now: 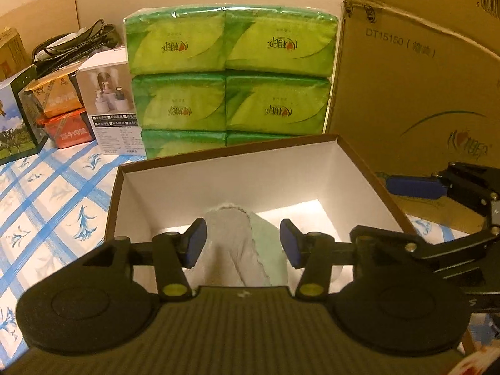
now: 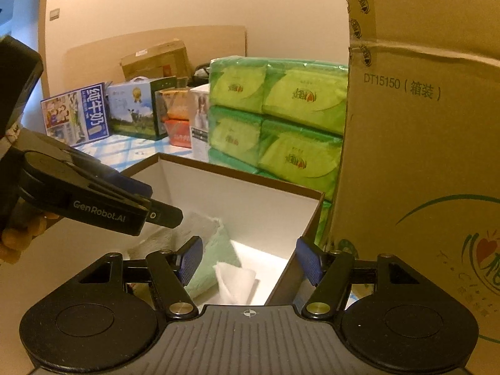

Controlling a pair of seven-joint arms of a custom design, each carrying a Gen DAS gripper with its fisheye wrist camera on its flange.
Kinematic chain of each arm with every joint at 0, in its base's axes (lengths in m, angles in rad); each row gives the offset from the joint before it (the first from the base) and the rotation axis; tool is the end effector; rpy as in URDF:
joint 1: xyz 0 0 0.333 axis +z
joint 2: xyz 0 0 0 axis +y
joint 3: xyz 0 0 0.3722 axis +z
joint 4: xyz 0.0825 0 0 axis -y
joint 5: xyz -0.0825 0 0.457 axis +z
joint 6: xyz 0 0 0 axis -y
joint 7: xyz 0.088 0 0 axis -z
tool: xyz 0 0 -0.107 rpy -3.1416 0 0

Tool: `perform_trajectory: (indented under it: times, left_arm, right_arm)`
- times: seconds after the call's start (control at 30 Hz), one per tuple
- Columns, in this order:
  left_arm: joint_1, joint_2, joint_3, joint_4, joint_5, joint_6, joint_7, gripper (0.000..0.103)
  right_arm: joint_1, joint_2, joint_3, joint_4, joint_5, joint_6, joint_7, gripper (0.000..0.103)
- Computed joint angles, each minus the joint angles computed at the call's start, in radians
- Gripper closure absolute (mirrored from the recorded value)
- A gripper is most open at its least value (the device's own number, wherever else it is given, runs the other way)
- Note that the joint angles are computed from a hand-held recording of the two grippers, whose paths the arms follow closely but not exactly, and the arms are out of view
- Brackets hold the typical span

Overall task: Organize soft objects
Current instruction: 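Withdraw both grippers from the box back toward the pile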

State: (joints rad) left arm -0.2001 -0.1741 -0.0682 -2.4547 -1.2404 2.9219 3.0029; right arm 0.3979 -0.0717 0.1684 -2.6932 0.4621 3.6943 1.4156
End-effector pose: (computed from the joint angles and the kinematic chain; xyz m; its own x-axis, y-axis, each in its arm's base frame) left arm 0.5210 -0.0823 0.4139 -0.5261 -0.8504 -0.0092 -0.5853 0.3699 -0.7215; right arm 0.4350 0.2076 0.3742 0.2356 -0.9687 -0.0783 -0.5063 -0.0536 -0.8607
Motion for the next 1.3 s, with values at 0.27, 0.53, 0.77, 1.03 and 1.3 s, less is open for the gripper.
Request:
perform_trajectory:
  times: [0.27,0.53,0.77,1.03,1.3]
  left_arm:
    - [0.007,-0.074,0.023,-0.047,0.053,-0.042,-0.039,0.055]
    - [-0.002,-0.22,0.079,-0.137,0.196,-0.11,-0.146,0.055]
    - [-0.017,-0.387,0.154,-0.224,0.315,-0.201,-0.219,0.055]
    - [0.019,-0.632,0.227,-0.333,0.476,-0.326,-0.324,0.055]
    - [0.138,-0.895,0.292,-0.412,0.631,-0.53,-0.433,0.055]
  right_arm:
    - [0.0,-0.048,0.019,-0.026,0.008,-0.022,0.012,0.037]
    - [-0.007,-0.149,0.065,-0.076,0.044,-0.05,0.062,0.037]
    - [-0.054,-0.27,0.183,-0.117,0.175,-0.1,0.044,0.037]
    - [-0.161,-0.499,0.406,-0.192,0.319,-0.209,0.148,0.037]
    - [-0.253,-0.859,0.673,-0.252,0.435,-0.443,0.369,0.037]
